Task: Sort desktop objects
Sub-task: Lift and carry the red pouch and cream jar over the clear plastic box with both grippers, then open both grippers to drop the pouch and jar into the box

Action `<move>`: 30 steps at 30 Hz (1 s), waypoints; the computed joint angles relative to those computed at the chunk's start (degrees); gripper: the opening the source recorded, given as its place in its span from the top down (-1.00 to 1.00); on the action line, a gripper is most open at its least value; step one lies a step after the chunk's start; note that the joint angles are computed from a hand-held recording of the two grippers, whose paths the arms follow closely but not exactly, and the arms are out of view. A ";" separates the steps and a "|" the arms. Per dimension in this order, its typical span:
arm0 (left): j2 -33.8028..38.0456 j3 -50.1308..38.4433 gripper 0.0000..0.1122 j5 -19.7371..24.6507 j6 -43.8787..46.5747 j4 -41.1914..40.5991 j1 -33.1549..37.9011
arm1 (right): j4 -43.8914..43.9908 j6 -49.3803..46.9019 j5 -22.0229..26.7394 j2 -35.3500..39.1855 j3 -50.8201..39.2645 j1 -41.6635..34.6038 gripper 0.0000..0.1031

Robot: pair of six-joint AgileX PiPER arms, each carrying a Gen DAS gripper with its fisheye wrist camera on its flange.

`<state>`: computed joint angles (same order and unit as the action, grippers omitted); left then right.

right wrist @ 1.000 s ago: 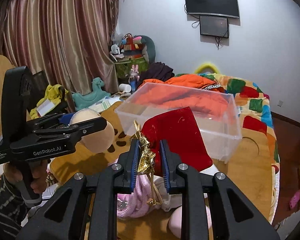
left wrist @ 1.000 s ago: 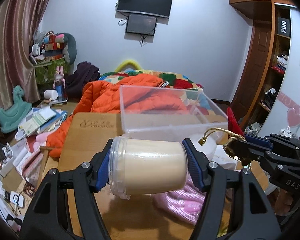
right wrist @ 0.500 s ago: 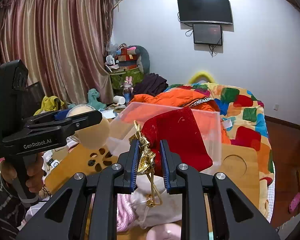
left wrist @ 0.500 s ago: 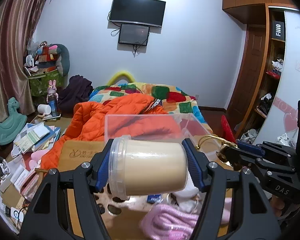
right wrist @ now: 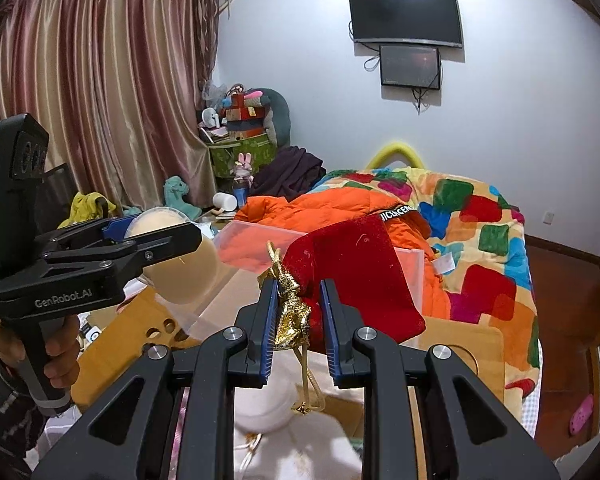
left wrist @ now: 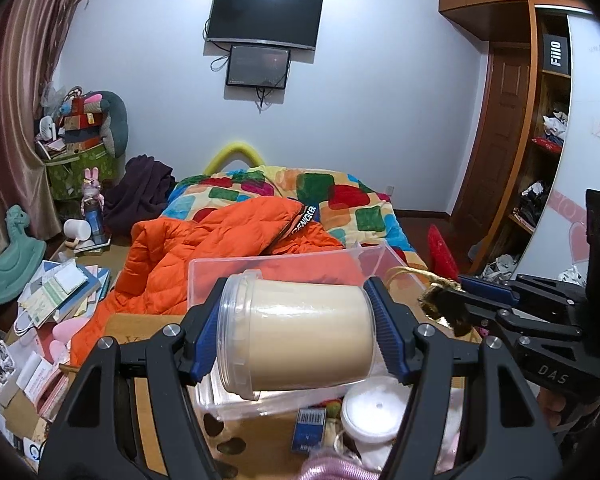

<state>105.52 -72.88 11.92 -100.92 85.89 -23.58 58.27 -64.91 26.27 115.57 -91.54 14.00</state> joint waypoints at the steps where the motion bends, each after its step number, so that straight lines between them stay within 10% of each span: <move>1: 0.78 -1.07 -0.17 -0.20 2.99 -2.86 0.24 | -1.85 2.05 0.88 1.38 -2.09 -0.16 0.63; 19: 13.06 -14.77 -0.17 -0.03 52.41 -51.07 3.93 | -23.79 24.95 15.30 21.07 -31.88 0.24 0.63; 30: 16.29 -16.98 -0.17 0.76 62.44 -60.46 4.44 | -31.52 32.19 23.83 29.91 -47.07 1.32 0.61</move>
